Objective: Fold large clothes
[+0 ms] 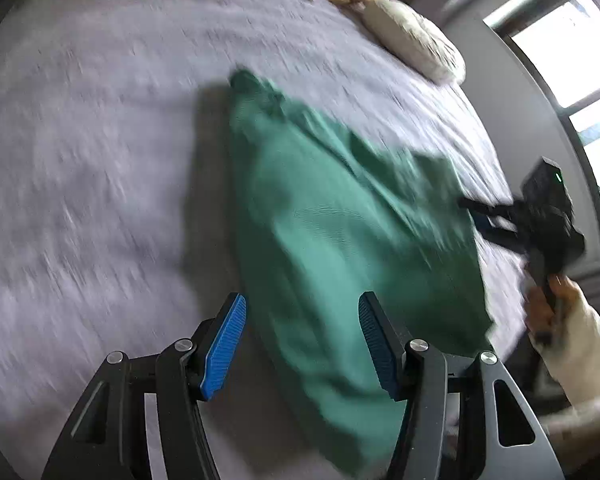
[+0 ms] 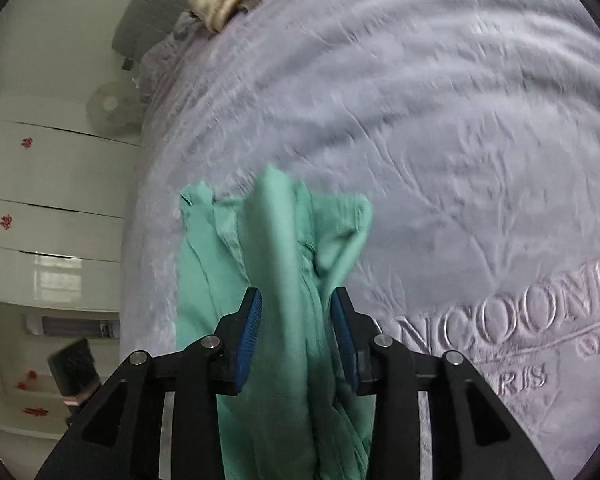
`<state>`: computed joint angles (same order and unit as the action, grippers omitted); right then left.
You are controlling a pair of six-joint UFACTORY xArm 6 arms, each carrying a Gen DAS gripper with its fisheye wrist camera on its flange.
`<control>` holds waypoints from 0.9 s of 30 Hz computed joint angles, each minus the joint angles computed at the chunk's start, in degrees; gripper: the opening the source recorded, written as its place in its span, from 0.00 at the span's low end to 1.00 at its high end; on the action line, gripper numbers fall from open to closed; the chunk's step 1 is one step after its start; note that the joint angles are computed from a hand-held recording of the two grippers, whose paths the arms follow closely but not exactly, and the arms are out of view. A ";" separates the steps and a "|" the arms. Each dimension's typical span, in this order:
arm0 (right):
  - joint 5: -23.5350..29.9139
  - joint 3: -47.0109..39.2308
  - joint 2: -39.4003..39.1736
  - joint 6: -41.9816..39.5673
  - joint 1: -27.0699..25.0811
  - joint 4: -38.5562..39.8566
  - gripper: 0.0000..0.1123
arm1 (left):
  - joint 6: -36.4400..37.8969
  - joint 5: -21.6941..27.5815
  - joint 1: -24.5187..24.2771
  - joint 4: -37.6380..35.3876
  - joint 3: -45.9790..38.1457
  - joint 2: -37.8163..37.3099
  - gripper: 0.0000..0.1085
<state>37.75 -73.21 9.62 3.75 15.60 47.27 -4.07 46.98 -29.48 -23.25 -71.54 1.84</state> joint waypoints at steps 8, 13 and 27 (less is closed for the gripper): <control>-2.31 2.68 0.80 7.62 -0.57 -12.36 0.10 | -8.54 -4.65 -3.10 10.27 -4.09 9.92 0.60; -2.37 5.85 1.13 1.98 -2.68 0.69 0.14 | -12.11 -1.53 -3.12 14.51 -4.93 9.24 0.65; 11.85 13.20 -18.72 5.27 0.73 -10.23 0.45 | -6.32 10.43 -7.47 10.74 5.37 -5.06 0.65</control>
